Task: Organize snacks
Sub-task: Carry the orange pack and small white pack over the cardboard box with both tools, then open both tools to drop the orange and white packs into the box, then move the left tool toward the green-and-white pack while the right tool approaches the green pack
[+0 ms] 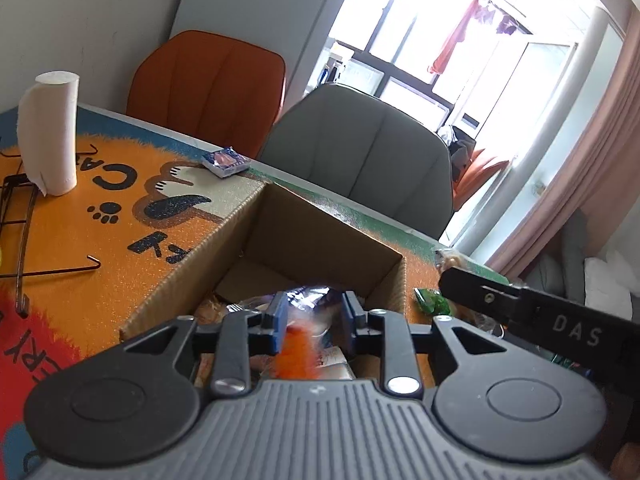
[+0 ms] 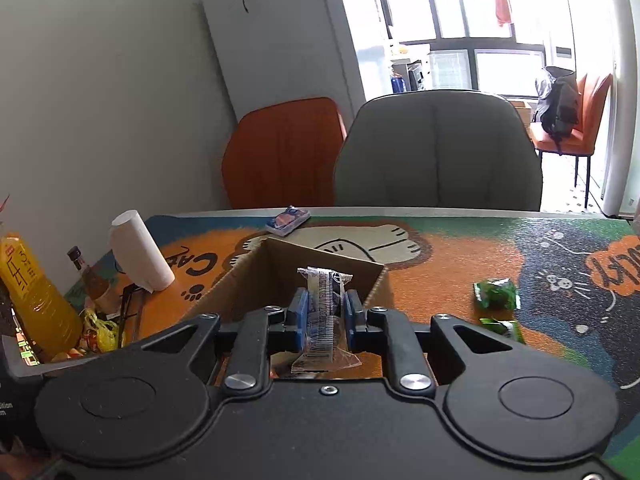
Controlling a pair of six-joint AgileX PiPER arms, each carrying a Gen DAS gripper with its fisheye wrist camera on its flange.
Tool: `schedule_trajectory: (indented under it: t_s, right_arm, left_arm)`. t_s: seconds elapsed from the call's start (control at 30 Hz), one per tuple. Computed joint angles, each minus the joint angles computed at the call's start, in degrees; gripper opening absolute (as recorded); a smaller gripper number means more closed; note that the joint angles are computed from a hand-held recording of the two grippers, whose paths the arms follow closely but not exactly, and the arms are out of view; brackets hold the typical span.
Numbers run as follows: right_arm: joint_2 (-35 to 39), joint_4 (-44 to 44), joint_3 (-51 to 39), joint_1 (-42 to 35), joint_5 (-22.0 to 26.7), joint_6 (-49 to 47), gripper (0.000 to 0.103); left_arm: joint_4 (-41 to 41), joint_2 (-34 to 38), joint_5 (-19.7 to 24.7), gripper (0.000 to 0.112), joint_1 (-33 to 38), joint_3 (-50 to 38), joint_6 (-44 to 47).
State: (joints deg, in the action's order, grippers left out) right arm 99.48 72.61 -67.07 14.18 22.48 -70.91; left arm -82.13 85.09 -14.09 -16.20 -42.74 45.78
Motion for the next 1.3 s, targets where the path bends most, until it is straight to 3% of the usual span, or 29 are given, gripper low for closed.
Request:
schedule_trajectory:
  t_s: [0.23,0.47,0.53,0.6,0.67,0.8,0.9,1.3]
  right_arm:
    - [1.49,-1.21,-1.76,1.99,-0.39,2.0,0.017]
    - [1.63,-1.06,-2.51,3.18,1.3,2.35,0.017]
    - [1.65,-1.2,-2.7,2.93,2.97,2.48,0.023]
    - [1.42,-0.98,-2.56,2.72,3.17,3.07,0.037]
    - [0.66,-0.48,-1.77,2.36,2.52,2.89,0.042]
    - [-0.34,-0.97,-0.8,0.72,2.67,4.41,0.042]
    - [-1.38,-0.86,0.56,-0.66,2.67,3.95,0.043]
    - [-4.78,3.16,5.25,-7.61,4.65,-1.57,0.058]
  left_arm:
    - [-0.79,-2.35,1.08,0.029,2.64,1.46,1.43]
    - [-3.09,-4.28,1.17,0.039,4.21,2.71,3.79]
    - [-3.66,-4.68,0.8,0.045,4.11,2.97,4.32]
    - [-3.99,-4.97,0.38,0.051,3.78,3.2,4.58]
    - [-4.32,-5.25,0.1,0.057,3.39,3.34,4.85]
    - [-7.0,-5.4,-2.74,0.075,1.15,3.04,7.17]
    - [-7.91,-5.46,-4.4,0.082,-0.54,2.81,7.58]
    - [-12.41,-3.88,-8.82,0.092,-7.78,0.5,10.23]
